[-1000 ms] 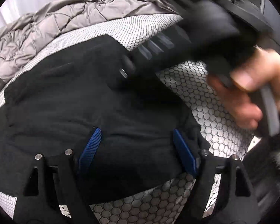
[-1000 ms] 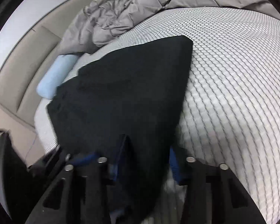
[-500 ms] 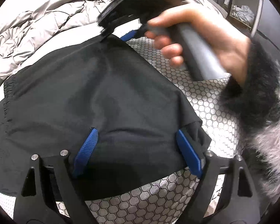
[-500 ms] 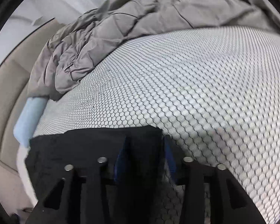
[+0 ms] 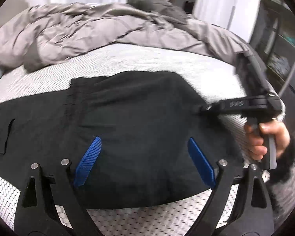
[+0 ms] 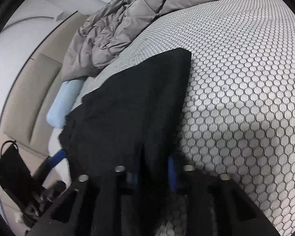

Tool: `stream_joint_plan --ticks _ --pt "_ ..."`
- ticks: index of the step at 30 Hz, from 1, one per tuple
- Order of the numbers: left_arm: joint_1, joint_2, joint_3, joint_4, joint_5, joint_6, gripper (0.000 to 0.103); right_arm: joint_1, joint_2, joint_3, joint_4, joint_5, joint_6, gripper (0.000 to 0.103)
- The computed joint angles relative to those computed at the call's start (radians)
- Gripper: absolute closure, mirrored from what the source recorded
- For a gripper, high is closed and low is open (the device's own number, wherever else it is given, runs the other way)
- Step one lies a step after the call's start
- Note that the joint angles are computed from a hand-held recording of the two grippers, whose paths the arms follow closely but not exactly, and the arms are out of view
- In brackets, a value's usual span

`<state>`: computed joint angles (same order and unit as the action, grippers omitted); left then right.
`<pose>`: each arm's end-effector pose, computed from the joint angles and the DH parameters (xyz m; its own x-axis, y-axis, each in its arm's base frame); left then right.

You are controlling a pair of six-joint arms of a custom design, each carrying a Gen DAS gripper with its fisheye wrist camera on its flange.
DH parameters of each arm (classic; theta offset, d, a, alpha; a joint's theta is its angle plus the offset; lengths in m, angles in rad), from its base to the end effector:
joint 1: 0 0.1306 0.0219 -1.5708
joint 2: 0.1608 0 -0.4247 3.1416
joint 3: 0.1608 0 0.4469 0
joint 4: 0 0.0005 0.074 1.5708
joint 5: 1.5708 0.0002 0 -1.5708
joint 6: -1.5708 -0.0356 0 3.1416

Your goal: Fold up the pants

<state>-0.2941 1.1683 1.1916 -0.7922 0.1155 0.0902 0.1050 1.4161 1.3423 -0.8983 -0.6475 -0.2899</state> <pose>0.4250 -0.1335 0.4772 -0.6959 0.1173 -0.7085 0.3058 0.9411 -0.1445 0.5226 0.0762 0.4376 -0.9078 0.1336 -0.3976 -0.1692 0.7507 0.6386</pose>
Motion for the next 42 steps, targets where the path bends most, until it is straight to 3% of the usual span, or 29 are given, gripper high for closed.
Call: stream_joint_plan --ticks 2,3,4,6,9,14,17,18,21,22,24,26,30,32,36,39,42 --pt "0.023 0.027 0.018 -0.004 0.008 0.003 0.015 0.006 -0.015 -0.006 0.072 0.06 -0.018 0.088" --pt "0.026 0.028 0.016 -0.003 0.011 0.004 0.015 0.016 -0.01 0.014 0.098 0.135 -0.025 0.086" --pt "0.032 0.035 0.019 0.0 0.009 -0.003 0.015 0.029 -0.004 0.031 0.082 0.219 -0.009 0.073" --pt "0.032 0.083 0.048 0.008 -0.02 -0.02 0.015 0.032 -0.011 0.038 0.01 0.325 0.035 0.059" --pt "0.033 0.108 0.057 0.0 -0.019 -0.042 0.015 -0.013 -0.032 0.015 -0.063 0.181 0.04 0.059" --pt "-0.026 0.14 0.086 0.006 -0.027 -0.094 0.015 -0.07 -0.135 -0.102 -0.119 0.015 0.141 0.059" --pt "-0.061 0.148 0.094 0.007 -0.062 -0.119 0.015 -0.077 -0.218 -0.179 -0.165 -0.014 0.242 0.069" --pt "-0.066 0.155 0.1 0.004 -0.061 -0.118 0.015 -0.084 -0.245 -0.202 -0.168 -0.016 0.278 0.076" --pt "-0.077 0.185 0.124 -0.007 -0.07 -0.113 0.015 -0.076 -0.288 -0.232 -0.199 0.038 0.385 0.1" --pt "-0.082 0.197 0.132 -0.011 -0.079 -0.113 0.015 -0.078 -0.301 -0.24 -0.225 0.063 0.426 0.102" --pt "-0.087 0.211 0.14 -0.014 -0.092 -0.104 0.015 -0.065 -0.307 -0.237 -0.243 0.104 0.451 0.102" --pt "-0.086 0.214 0.142 -0.008 -0.088 -0.088 0.015 -0.088 -0.314 -0.23 -0.239 0.071 0.429 0.101" --pt "-0.095 0.211 0.137 0.029 -0.029 -0.106 0.015 -0.095 -0.392 -0.256 -0.041 0.109 0.254 0.08" --pt "-0.101 0.244 0.166 -0.017 0.013 -0.159 0.015 -0.041 -0.377 -0.243 0.01 0.123 0.222 0.079" --pt "-0.073 0.288 0.192 -0.078 0.078 -0.184 0.015 0.105 -0.274 -0.184 -0.012 0.198 0.271 0.079" --pt "-0.043 0.276 0.176 -0.087 0.074 -0.202 0.015 0.162 -0.198 -0.148 -0.05 0.29 0.337 0.079" --pt "-0.002 0.253 0.147 -0.089 0.118 -0.225 0.016 0.177 -0.207 -0.153 -0.055 0.374 0.398 0.079"
